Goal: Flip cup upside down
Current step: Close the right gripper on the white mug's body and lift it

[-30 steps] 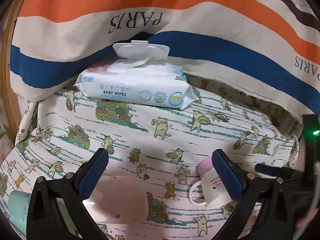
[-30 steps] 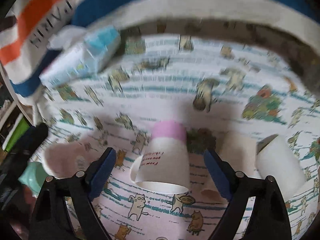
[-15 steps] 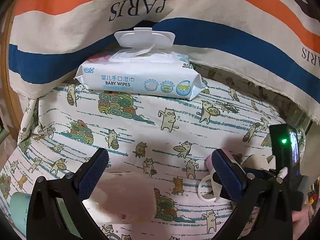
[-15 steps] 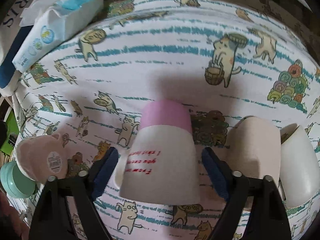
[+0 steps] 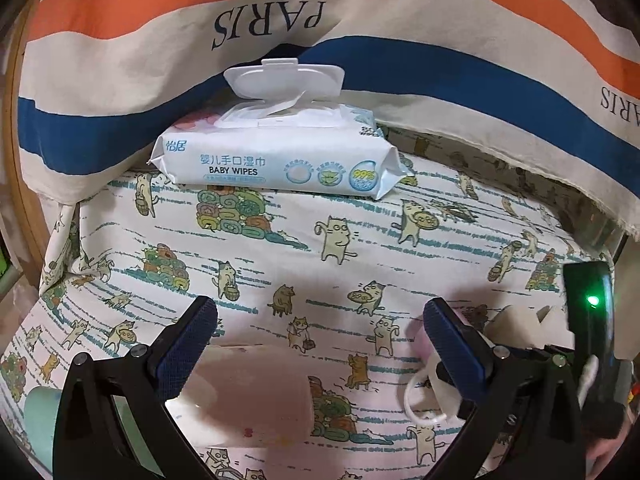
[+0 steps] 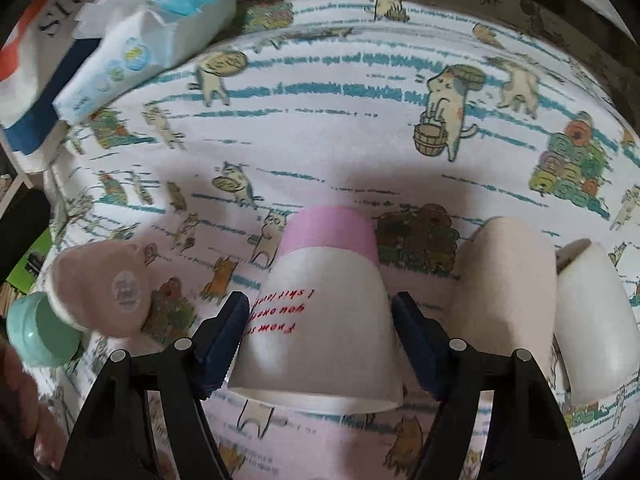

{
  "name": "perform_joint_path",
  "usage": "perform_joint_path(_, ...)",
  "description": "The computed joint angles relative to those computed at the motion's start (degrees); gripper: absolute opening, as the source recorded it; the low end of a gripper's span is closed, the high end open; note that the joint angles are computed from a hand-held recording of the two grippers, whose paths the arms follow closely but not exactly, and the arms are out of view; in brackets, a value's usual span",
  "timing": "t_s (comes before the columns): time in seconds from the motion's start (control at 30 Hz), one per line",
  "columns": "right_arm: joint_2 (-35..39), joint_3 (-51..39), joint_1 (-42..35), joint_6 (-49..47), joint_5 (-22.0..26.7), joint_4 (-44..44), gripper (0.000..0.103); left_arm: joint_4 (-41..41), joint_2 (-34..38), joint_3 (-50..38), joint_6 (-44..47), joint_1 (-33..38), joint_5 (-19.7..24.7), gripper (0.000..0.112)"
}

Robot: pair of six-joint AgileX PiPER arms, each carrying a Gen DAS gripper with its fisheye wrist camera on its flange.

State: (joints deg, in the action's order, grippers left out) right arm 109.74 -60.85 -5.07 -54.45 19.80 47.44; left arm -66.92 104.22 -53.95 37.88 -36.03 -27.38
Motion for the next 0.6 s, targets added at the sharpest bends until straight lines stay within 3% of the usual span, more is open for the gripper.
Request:
perform_joint_path(0.13, -5.98, 7.50, -2.39, -13.12, 0.96, 9.81, 0.073, 2.34, -1.40, 1.10, -1.73, -0.79, -0.28, 0.102)
perform_joint_path(0.3, -11.91, 15.07, -5.76, -21.11, 3.17, 13.52, 0.071, 2.47, -2.36, 1.68, -0.80, -2.41, -1.90, 0.102)
perform_joint_path(0.37, -13.68, 17.59, -6.99, -25.25, 3.85, 16.55, 0.056, 2.49, -2.33, 1.60, -0.09, -3.05, -2.21, 0.102)
perform_joint_path(0.4, -14.65, 18.38, -7.72, -25.84, 4.35, 16.55, 0.054, 2.12, -2.17, 1.42, 0.68, -3.49, -2.56, 0.102)
perform_joint_path(0.6, -16.97, 21.21, -9.40, -31.37, 5.17, 19.88, 0.055, 1.00, -0.85, 0.08, 4.84, -5.38, -2.58, 0.102)
